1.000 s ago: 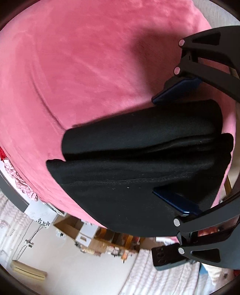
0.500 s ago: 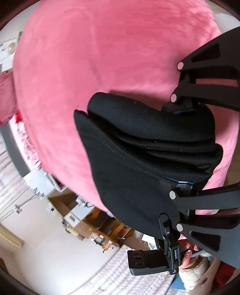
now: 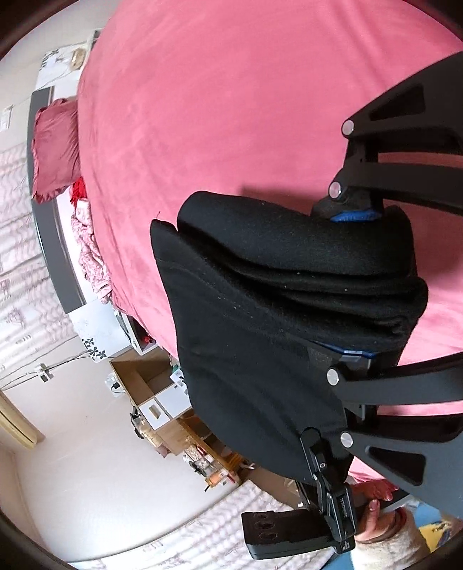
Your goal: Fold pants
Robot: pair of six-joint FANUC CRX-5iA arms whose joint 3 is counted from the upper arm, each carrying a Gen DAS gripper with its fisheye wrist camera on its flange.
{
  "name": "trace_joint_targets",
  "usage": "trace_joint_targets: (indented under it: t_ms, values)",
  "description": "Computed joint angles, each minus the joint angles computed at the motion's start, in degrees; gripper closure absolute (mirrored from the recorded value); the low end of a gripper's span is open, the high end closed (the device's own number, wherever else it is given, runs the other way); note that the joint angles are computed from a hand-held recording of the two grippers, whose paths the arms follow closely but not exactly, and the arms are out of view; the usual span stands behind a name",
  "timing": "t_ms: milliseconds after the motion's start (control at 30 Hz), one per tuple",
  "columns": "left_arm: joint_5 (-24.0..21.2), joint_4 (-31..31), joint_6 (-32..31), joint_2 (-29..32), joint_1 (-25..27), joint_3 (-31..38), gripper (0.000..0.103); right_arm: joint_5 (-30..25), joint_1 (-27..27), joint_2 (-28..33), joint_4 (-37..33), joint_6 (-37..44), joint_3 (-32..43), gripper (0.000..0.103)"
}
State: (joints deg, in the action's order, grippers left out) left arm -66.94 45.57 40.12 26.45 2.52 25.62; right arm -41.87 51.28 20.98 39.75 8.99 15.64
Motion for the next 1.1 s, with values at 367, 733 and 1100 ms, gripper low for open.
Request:
trace_joint_targets:
  t_ms: [367,733,1100]
  values:
    - [3.77,-8.23,5.44,14.31,-2.85,17.65,0.040,-0.12,-5.96,9.81,-0.86,-5.08,6.85,0.015]
    - [15.18,-1.09,0.52,3.05,-0.67,-4.04,0.015,-3.77,-4.31,5.55,3.58,-13.66,0.62,0.012]
    - [13.04,-5.52,10.62,2.11,-0.22,-3.84,0.013,-11.85,-1.32,4.79,7.91,-26.07,-0.49,0.011]
